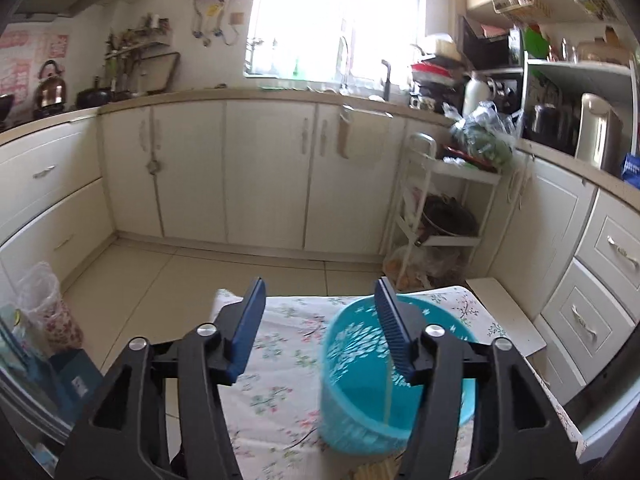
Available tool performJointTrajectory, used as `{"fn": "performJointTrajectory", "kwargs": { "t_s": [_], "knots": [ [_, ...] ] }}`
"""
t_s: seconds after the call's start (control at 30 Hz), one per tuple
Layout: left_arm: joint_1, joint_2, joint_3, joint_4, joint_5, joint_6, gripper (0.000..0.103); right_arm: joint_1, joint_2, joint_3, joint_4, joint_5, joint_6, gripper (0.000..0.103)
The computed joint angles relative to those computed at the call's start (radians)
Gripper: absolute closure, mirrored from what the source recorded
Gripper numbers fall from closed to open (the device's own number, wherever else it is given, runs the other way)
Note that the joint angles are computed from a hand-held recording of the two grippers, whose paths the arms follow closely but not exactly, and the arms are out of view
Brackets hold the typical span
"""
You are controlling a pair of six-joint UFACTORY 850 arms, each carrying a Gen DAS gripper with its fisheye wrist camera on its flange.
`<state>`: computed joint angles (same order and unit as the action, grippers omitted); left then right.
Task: Organize utensils
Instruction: 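Lift the stick with the left tool over the teal basket and release it, then grasp a stick with the right tool, carry it over the basket, release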
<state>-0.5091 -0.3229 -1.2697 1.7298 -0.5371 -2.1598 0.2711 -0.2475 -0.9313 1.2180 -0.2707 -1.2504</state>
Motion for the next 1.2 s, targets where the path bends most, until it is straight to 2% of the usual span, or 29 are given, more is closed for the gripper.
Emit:
{"fn": "performJointTrajectory", "kwargs": {
  "t_s": [0.17, 0.2, 0.23, 0.27, 0.33, 0.43, 0.5, 0.57, 0.63, 0.77, 0.83, 0.97, 1.1, 1.2],
  "knots": [
    [0.009, 0.085, 0.124, -0.003, 0.0, -0.047, 0.041, 0.049, 0.01, 0.011, -0.166, 0.126, 0.105, 0.088],
    [0.014, 0.097, 0.152, -0.014, 0.007, -0.052, 0.04, 0.049, 0.011, 0.014, -0.154, 0.131, 0.089, 0.094],
    [0.018, 0.103, 0.172, -0.02, 0.016, -0.056, 0.039, 0.043, 0.01, 0.012, -0.173, 0.121, 0.115, 0.096],
    [0.023, 0.106, 0.196, -0.036, 0.026, -0.056, 0.039, 0.033, 0.009, 0.008, -0.17, 0.099, 0.129, 0.097],
    [0.031, 0.104, 0.227, -0.071, 0.043, -0.045, 0.038, -0.004, 0.021, 0.014, -0.041, 0.021, 0.043, 0.097],
    [0.044, 0.104, 0.28, -0.099, 0.085, -0.067, 0.038, -0.101, 0.079, 0.046, 0.232, -0.194, -0.124, 0.097],
    [0.049, 0.101, 0.31, -0.096, 0.109, -0.091, 0.038, -0.148, 0.122, 0.061, 0.359, -0.321, -0.187, 0.097],
    [0.05, 0.09, 0.328, -0.083, 0.124, -0.121, 0.038, -0.165, 0.157, 0.053, 0.46, -0.383, -0.246, 0.097],
    [0.048, 0.076, 0.335, -0.057, 0.134, -0.16, 0.038, -0.16, 0.172, 0.007, 0.589, -0.41, -0.328, 0.097],
    [0.04, 0.055, 0.338, -0.005, 0.134, -0.216, 0.038, -0.091, 0.126, -0.113, 0.847, -0.359, -0.535, 0.097],
    [0.039, 0.058, 0.346, 0.036, 0.128, -0.259, 0.037, -0.049, 0.066, -0.196, 0.972, -0.3, -0.637, 0.097],
    [0.04, 0.054, 0.343, 0.031, 0.129, -0.263, 0.035, 0.004, -0.05, -0.325, 1.108, -0.181, -0.763, 0.097],
    [0.049, 0.055, 0.346, 0.053, 0.146, -0.294, 0.035, 0.027, -0.102, -0.368, 1.119, -0.091, -0.799, 0.097],
    [0.05, 0.058, 0.352, 0.075, 0.144, -0.324, 0.035, 0.029, -0.099, -0.351, 1.075, -0.064, -0.788, 0.097]
  ]
}}
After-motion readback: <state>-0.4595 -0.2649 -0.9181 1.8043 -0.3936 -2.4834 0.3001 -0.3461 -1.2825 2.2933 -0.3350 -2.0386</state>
